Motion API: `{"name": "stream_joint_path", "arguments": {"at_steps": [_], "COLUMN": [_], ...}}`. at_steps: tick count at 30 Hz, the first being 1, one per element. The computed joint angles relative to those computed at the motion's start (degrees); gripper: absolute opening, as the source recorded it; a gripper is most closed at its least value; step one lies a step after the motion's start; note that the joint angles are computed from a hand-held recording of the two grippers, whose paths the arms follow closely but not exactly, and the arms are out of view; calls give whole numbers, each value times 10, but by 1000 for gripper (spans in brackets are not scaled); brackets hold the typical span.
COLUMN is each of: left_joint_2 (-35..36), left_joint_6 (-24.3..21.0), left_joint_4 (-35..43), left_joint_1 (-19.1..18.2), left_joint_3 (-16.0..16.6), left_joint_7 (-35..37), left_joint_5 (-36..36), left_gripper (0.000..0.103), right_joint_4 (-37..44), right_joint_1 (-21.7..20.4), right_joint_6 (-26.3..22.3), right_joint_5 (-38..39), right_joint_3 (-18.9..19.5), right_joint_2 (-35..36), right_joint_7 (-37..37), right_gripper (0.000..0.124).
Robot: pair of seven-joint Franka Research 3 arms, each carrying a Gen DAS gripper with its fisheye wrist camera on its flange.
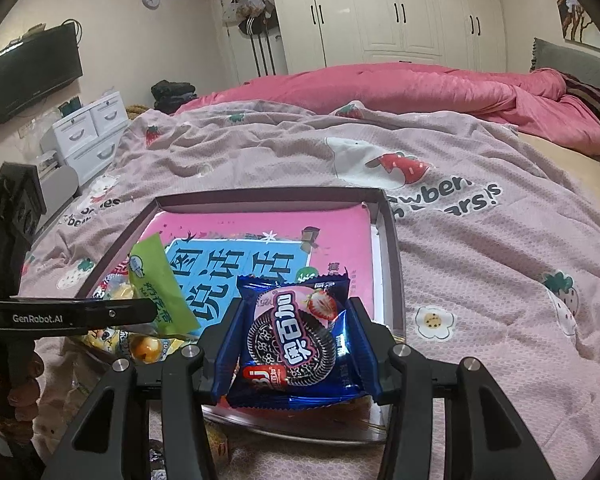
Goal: Organize snacks
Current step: 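Lower both held snacks into the tray and open both grippers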
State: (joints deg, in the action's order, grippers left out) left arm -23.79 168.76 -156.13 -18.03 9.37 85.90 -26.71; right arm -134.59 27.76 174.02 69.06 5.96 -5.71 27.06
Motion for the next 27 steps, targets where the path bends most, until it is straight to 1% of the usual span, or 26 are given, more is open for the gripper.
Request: {"name": "stream_joint_path", "arguments": {"at_steps": [3, 5, 9, 11, 13, 19, 22, 27], "left_joint_2": [2, 2, 3, 4, 4, 4, 2, 0], "left_joint_6": [-2, -3, -5, -7, -14, -16, -18, -20], "left_joint_4": [1, 2, 2, 2, 4, 3, 3, 3], "left_joint_1": [-4, -1, 8, 13, 29, 36, 46, 46], "left_joint_3": [5, 2, -5, -9, -23, -28, -35, -33], "left_joint_7": [5, 5, 1, -3, -16, -28, -39, -43], "left_joint_5": [-6, -6, -2, 3, 19, 33, 48, 58], "left_gripper": [43, 44, 46, 46, 46, 49, 50, 50], "right_joint_4": [3, 4, 3, 2, 2, 2, 2, 1], "right_joint_1": [4, 5, 3, 4, 4, 5, 6, 6], "right_joint_6": [2, 2, 3, 2, 2, 4, 4, 1], "right_joint_5": [12, 15, -6, -4, -1, 10, 12, 19], "right_joint_3": [1, 3, 8, 7, 7, 7, 7, 5], "right_joint_2": [2, 4, 9, 8, 7, 6, 5, 1], "right_joint_7": [-18, -26, -12, -14, -17, -27, -29, -36], "right_gripper": [50, 50, 51, 51, 51, 51, 51, 51]}}
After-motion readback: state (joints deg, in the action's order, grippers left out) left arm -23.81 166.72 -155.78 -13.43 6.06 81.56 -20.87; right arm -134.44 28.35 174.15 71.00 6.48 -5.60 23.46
